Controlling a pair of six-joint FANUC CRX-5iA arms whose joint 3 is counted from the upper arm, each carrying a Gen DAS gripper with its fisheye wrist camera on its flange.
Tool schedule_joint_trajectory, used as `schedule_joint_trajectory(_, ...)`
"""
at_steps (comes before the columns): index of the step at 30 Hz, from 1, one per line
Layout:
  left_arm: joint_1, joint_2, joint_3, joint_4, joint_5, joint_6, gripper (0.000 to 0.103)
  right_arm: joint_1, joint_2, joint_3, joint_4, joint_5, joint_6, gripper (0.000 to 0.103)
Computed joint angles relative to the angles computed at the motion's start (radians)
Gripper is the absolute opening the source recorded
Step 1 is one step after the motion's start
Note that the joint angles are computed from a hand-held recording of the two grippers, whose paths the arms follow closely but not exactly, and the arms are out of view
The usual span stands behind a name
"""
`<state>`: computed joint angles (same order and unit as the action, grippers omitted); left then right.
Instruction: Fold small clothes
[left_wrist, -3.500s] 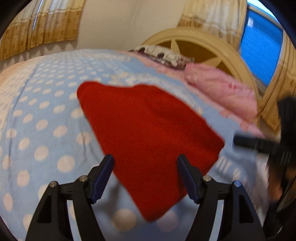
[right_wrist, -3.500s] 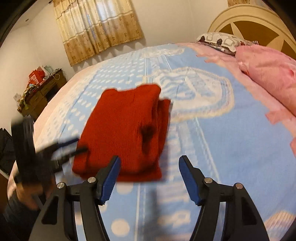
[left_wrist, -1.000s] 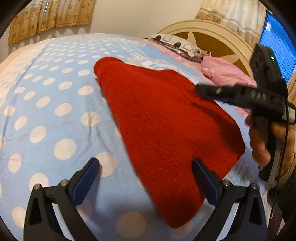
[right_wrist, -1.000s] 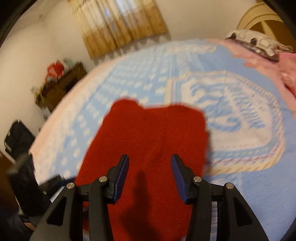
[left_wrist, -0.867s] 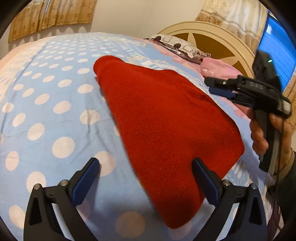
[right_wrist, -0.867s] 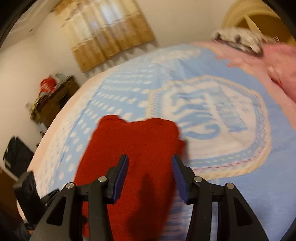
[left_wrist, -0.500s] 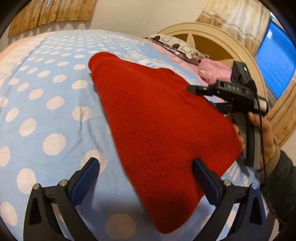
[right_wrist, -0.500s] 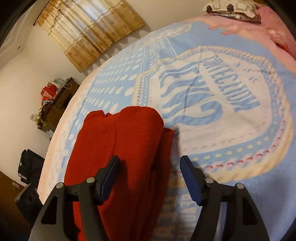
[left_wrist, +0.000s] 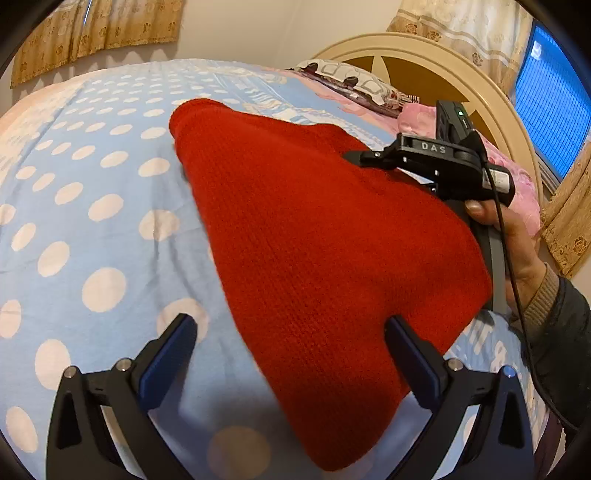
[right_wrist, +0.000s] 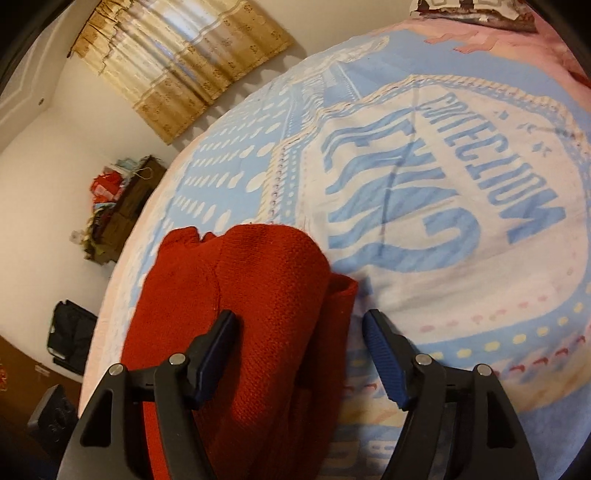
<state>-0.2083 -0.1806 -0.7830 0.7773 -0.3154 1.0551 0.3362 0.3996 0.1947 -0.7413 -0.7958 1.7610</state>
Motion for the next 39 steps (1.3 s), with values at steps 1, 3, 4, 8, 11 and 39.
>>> schedule_joint_trajectory(1,0.000,0.001,0.001,-0.003,0.000,0.001,0.103,-0.010,0.005,0.007,-0.026,-0.014,0.017,0.072)
schedule_joint_trajectory(3,0.002,0.006,0.012,-0.030,-0.005,0.023,0.103,-0.026,0.012,0.018,-0.068,-0.034,0.048,0.072)
schedule_joint_trajectory(4,0.003,0.008,0.018,-0.049,-0.009,0.039,0.103,-0.028,0.012,0.018,-0.081,-0.037,0.066,0.072)
schedule_joint_trajectory(8,0.008,0.016,0.041,-0.120,-0.023,0.095,0.103,-0.021,0.008,0.014,-0.115,-0.046,0.151,0.071)
schedule_joint_trajectory(11,0.010,0.023,0.051,-0.130,-0.030,0.102,0.103,-0.023,0.012,0.017,-0.128,-0.057,0.163,0.066)
schedule_joint_trajectory(39,-0.003,0.024,0.095,-0.218,-0.083,0.163,0.082,-0.077,0.022,0.020,-0.249,-0.119,0.162,0.031)
